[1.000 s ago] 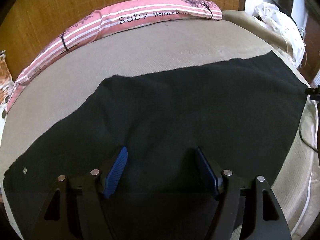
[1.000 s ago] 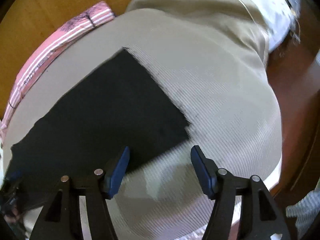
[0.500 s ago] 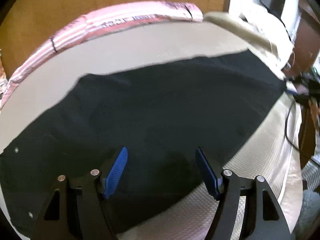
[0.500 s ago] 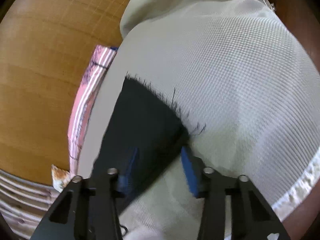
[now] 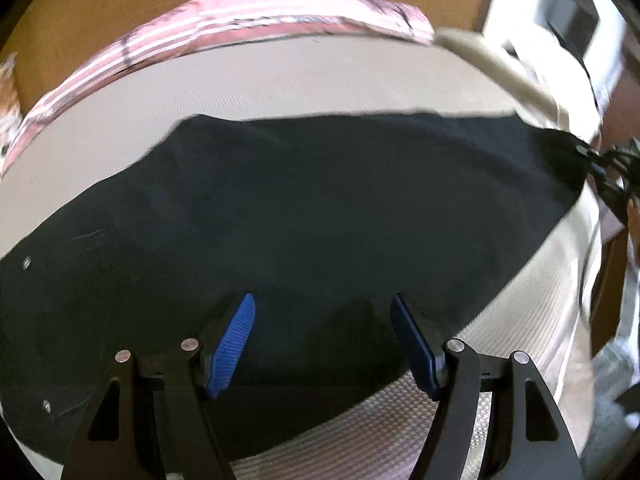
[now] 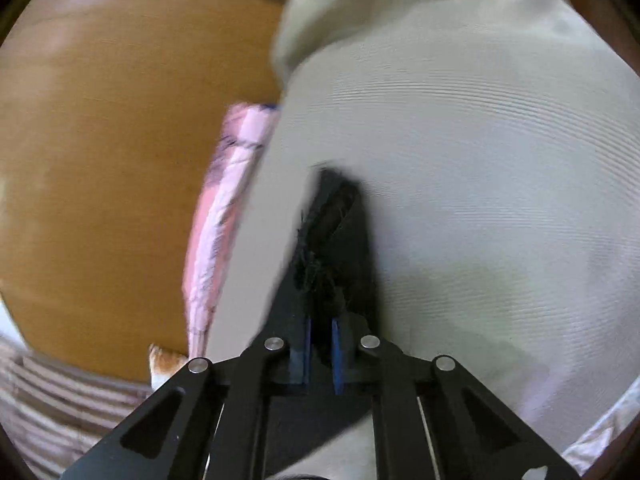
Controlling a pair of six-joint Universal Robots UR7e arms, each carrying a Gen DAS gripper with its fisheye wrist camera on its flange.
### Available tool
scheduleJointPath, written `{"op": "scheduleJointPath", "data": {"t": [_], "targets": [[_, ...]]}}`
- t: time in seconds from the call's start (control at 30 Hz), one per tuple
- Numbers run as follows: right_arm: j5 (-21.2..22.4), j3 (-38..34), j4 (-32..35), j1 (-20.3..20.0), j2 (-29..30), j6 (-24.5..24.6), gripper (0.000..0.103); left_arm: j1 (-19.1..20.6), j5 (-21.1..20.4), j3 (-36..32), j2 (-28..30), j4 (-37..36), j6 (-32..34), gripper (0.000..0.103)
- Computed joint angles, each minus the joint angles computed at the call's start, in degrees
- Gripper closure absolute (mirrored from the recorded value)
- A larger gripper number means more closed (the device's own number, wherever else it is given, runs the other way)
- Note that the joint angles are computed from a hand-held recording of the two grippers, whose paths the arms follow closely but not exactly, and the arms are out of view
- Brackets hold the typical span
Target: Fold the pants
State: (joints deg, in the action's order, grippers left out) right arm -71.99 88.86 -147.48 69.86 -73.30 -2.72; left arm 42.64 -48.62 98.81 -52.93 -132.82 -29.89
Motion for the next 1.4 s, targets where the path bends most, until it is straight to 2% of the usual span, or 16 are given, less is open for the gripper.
{"op": "scheduleJointPath", "data": {"t": [0.27,0.47,0.67,0.73,0.8,0.83,0.9,0.93,0.97,1.07,1.17,1.23,1.4], "targets": [[-1.85,-4.25,9.43,12.04,8.42,-7.88,0.094,-1.62,6.88,5.45,-8.61,-4.15,-5.71,0.032],[-7.05,-1.59,15.56,18.49,13.84,-14.81,0.094,-1.61,6.14,8.74,-13.11,-5.4,-8.9,0.032],[-16.28,4.22,16.73,21.0,17.07,-19.91,0.094,0.28,-0.62,10.53,-15.3,-9.16,-10.11,0.032],[-21.43,6.36,14.09,22.38,17.19,-24.13,0.094,0.76,-2.78,10.27,-15.3,-9.97,-9.88,0.032],[-23.09,6.88,12.61,23.33,17.23,-25.77,0.093,1.13,-4.11,9.79,-14.88,-10.72,-9.24,0.032],[-23.3,6.64,12.97,23.63,17.23,-25.86,0.089,1.4,-4.9,9.52,-14.68,-10.83,-9.19,0.032],[-23.49,5.82,15.78,23.83,16.75,-25.35,0.073,2.44,-8.06,8.82,-14.1,-11.51,-9.78,0.032],[-22.77,6.08,16.97,23.55,15.64,-25.2,0.059,3.04,-9.98,8.55,-13.84,-11.91,-10.43,0.032],[-21.98,6.64,16.69,23.45,14.52,-25.27,0.054,3.45,-11.77,8.46,-13.66,-12.5,-10.99,0.032],[-19.7,7.1,16.48,22.79,11.08,-25.57,0.052,4.99,-17.67,8.44,-13.13,-14.5,-12.47,0.032],[-18.11,8.2,13.42,21.27,7.89,-23.62,0.046,6.32,-21.71,7.69,-11.93,-14.49,-13.9,0.033],[-17.47,8.73,11.58,20.32,6.34,-22.5,0.046,7.26,-24.54,7.26,-11.28,-14.68,-14.93,0.035],[-15.89,8.87,10.22,18.29,5.22,-19.62,0.046,9.02,-27.99,5.62,-9.22,-14.02,-17.5,0.043]]}}
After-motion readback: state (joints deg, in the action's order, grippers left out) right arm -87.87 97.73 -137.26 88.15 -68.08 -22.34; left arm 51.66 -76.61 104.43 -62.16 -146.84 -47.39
